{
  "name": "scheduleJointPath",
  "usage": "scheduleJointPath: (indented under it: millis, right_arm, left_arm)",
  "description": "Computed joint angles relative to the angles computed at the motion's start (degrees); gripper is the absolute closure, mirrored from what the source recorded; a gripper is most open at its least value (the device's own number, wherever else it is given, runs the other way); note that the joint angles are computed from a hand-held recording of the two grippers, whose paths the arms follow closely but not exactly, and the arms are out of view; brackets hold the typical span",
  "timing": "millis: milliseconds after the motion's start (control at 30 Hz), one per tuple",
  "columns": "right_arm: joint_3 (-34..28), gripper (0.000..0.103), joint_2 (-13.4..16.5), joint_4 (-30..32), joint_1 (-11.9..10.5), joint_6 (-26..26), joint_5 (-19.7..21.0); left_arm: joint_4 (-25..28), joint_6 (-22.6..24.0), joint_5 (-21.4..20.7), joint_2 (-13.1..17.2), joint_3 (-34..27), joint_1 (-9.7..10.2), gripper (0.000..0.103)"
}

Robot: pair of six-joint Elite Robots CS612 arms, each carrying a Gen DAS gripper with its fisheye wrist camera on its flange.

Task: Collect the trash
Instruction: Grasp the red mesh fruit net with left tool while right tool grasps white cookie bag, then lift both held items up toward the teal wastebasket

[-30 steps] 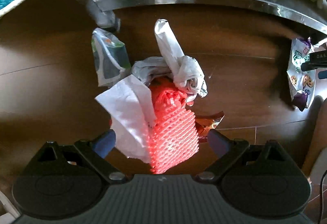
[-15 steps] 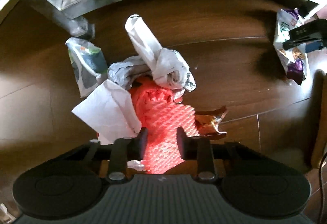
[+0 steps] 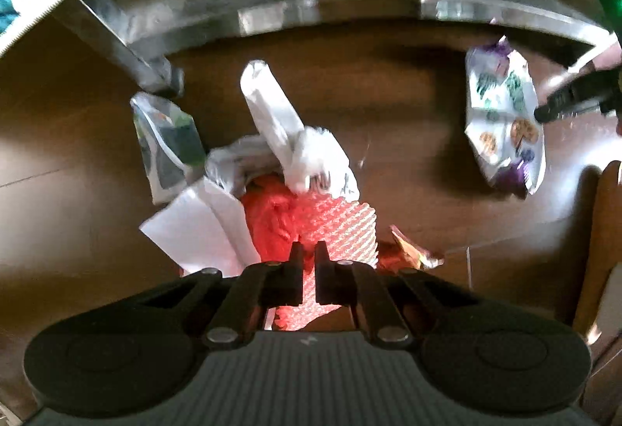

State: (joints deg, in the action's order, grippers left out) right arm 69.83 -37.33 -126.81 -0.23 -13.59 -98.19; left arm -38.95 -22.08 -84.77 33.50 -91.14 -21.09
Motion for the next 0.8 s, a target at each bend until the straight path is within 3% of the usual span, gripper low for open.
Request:
scheduleJointPath:
  millis: [100, 367, 467, 533, 567, 633, 700, 800]
  right_arm:
    - [1.0, 0.103, -1.6, 0.1, 0.3, -2.1, 1.1]
    - [4.7, 0.103, -7.5, -1.2, 1.1, -0.5, 3.9]
    - [5.2, 0.103, -9.0, 0.5, -0.3, 2.4, 7.9]
    - [4.9, 0.093, -9.1, 1.5, -1.2, 4.9, 10.9]
    - [5.4, 0.082, -9.4, 1.2, -1.5, 5.2, 11.8]
    - [5.7, 0.079, -9.4, 1.2, -1.8, 5.4, 12.2]
    - [5.5, 0.060, -9.0, 2.5, -2.3, 5.7, 13.9]
    - [5.3, 0.050, -8.1, 2.6, -1.8, 2.1, 13.1]
  left_arm:
    - [-0.6, 0.1, 0.9, -0.7, -0.2, -0.17, 0.099]
    - [-1.0, -2.9, 2.5, -3.8, -0.6, 0.33, 0.099]
    - [-1.4, -4.5, 2.7, -4.7, -1.1, 0.39, 0.098]
    - [-1.6, -4.8, 2.6, -5.2, -1.5, 0.51, 0.099]
    - [-1.4, -5.1, 2.5, -5.6, -1.7, 0.52, 0.099]
    - [-0.5, -6.5, 1.2, -6.6, -1.5, 0.94, 0.099]
    - [0.2, -8.2, -0.7, -7.7, -1.1, 1.38, 0.099]
    - [-0.9, -8.9, -3.3, -8.4, -0.5, 1.72, 0.099]
